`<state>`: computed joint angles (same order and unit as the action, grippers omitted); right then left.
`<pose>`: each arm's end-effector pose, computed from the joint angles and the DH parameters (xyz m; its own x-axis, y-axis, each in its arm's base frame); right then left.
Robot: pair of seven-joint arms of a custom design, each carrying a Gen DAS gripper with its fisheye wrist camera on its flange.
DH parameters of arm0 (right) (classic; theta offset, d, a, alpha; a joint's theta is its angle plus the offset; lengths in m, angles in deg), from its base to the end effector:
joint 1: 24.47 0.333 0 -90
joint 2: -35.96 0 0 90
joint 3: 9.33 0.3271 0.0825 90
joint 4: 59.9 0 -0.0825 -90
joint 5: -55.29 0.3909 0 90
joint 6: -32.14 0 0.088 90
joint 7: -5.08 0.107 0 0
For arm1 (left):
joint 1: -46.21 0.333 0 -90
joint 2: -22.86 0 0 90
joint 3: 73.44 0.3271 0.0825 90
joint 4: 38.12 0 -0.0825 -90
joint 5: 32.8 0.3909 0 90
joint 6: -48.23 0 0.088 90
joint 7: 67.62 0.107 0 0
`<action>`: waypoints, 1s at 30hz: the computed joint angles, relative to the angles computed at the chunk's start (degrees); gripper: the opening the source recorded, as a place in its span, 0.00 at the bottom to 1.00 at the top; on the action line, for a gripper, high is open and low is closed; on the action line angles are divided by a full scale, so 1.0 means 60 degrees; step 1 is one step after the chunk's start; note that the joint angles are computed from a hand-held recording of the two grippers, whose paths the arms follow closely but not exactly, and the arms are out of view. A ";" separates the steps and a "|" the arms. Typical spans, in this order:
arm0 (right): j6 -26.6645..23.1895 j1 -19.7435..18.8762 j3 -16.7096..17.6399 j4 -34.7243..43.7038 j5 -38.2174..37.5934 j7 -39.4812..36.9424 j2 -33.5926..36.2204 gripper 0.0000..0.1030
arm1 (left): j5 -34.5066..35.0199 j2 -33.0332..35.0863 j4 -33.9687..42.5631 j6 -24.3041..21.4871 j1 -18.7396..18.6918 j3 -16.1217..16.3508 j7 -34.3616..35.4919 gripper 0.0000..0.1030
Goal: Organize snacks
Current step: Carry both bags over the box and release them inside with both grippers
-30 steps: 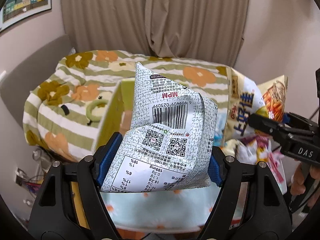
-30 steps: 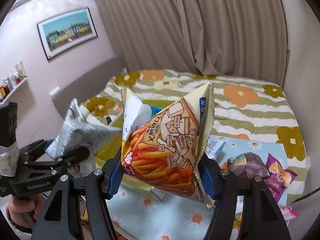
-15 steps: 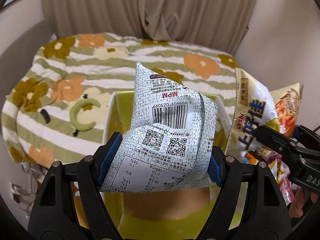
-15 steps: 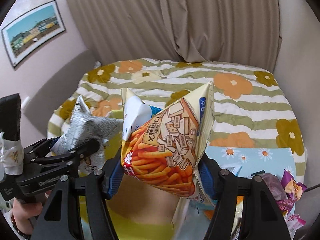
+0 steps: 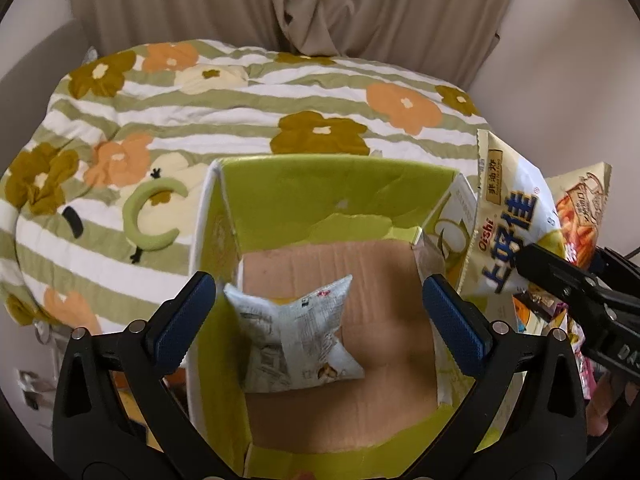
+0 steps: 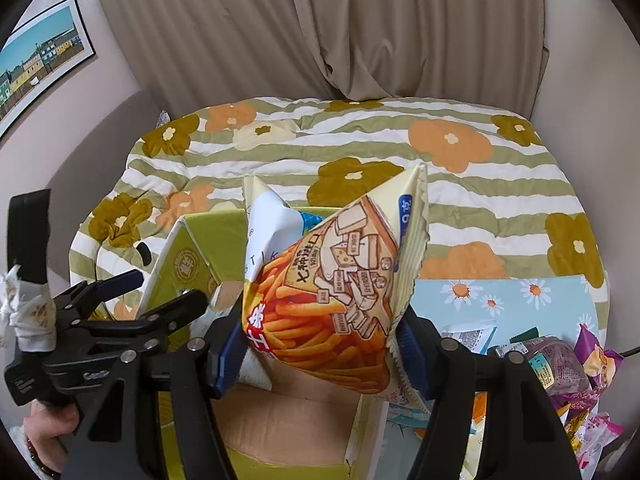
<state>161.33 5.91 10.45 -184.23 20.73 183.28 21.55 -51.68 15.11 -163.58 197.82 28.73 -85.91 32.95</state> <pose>0.3338 0.3950 0.5405 -0.2811 -0.9458 -0.1624 -0.7302 0.3206 -0.6034 0.4809 -0.2738 0.5125 -0.4937 -0.8541 0.1636 -0.7735 0.3453 -0.5314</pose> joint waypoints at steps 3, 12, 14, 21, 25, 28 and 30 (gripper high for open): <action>0.0094 0.0054 -0.0001 0.0008 0.0025 -0.0158 0.0060 0.60 | -0.0108 -0.0386 -0.0335 -0.0065 0.0025 0.0073 -0.0083 0.99; 0.1138 -0.0051 -0.0366 -0.0006 0.0298 -0.0950 0.0443 0.62 | 0.0246 -0.1037 -0.0985 -0.0001 0.0075 0.0171 -0.0589 0.99; 0.1371 -0.0075 -0.0472 0.0081 0.0427 -0.1314 0.0688 0.62 | 0.0275 -0.1083 -0.1047 0.0005 0.0065 0.0198 -0.0685 0.99; 0.1647 -0.0110 -0.0678 0.0309 0.0374 -0.1510 0.1316 0.99 | 0.0519 -0.1090 -0.1107 -0.0069 0.0081 0.0224 -0.0853 0.99; 0.1428 0.0013 -0.0597 0.0270 -0.0237 -0.1186 0.1211 0.99 | 0.0495 -0.1113 -0.1119 -0.0097 0.0046 0.0268 -0.0774 0.99; 0.1325 0.0095 -0.0597 0.0195 -0.0073 -0.1224 0.1075 0.99 | 0.0332 -0.1172 -0.1133 -0.0180 -0.0016 0.0329 -0.0599 0.99; 0.1332 0.0099 -0.0574 0.0112 -0.0039 -0.1123 0.0940 0.99 | 0.0252 -0.1263 -0.1171 -0.0247 -0.0054 0.0339 -0.0485 0.99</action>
<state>169.32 6.51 7.01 -183.56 20.49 176.55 27.18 -50.17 7.53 -170.60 196.33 28.40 -83.87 30.04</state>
